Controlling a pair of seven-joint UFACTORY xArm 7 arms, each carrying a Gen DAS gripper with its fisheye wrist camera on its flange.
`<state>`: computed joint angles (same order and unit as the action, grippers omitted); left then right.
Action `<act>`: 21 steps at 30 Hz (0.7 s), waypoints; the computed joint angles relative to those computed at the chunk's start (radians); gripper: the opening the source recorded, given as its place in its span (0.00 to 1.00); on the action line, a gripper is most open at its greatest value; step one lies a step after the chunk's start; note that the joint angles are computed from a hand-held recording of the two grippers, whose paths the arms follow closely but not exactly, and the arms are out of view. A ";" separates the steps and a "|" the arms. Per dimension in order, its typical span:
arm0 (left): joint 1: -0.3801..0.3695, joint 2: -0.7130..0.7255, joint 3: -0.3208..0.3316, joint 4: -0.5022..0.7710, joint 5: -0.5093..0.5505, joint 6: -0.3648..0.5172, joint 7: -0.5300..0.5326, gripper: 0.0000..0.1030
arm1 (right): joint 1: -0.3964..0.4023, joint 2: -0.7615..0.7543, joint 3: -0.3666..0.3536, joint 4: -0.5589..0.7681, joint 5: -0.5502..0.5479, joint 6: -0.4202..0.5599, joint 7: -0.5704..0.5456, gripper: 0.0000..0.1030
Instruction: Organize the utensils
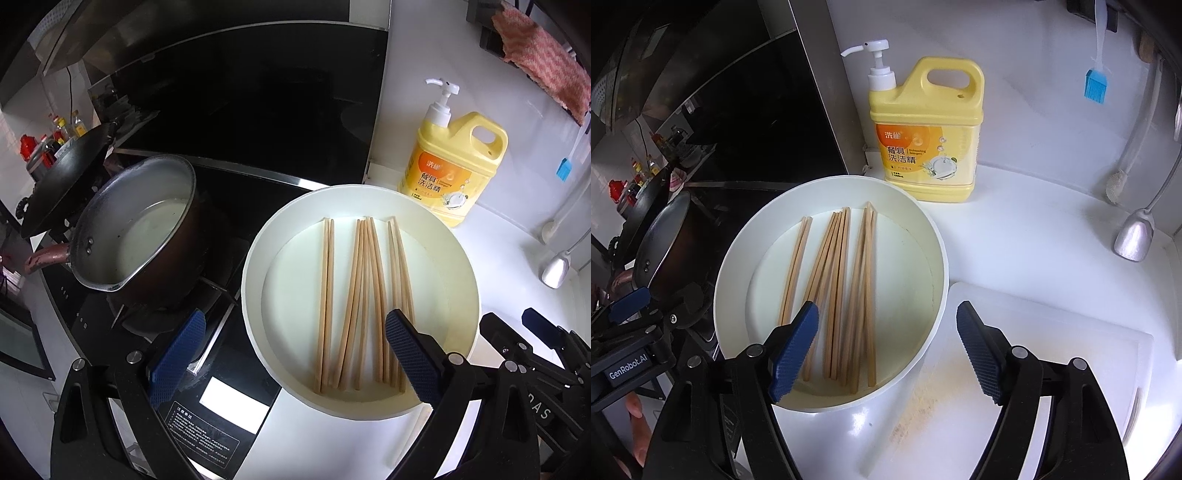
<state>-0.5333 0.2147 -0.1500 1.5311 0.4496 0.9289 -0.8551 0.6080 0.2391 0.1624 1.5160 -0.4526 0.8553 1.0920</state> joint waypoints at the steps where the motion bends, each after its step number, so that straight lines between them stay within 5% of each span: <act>1: 0.000 0.000 0.000 0.001 0.000 0.000 0.001 0.93 | 0.001 0.000 0.000 0.002 -0.002 0.004 0.001 0.72; 21: 0.005 -0.061 -0.016 -0.021 0.055 -0.015 -0.042 0.94 | -0.008 -0.057 0.019 -0.042 -0.025 0.002 0.047 0.75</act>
<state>-0.5281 0.1532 -0.1660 1.5100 0.5043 0.9135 -0.8976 0.6000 0.1823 0.1813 1.4742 -0.4775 0.8575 1.1385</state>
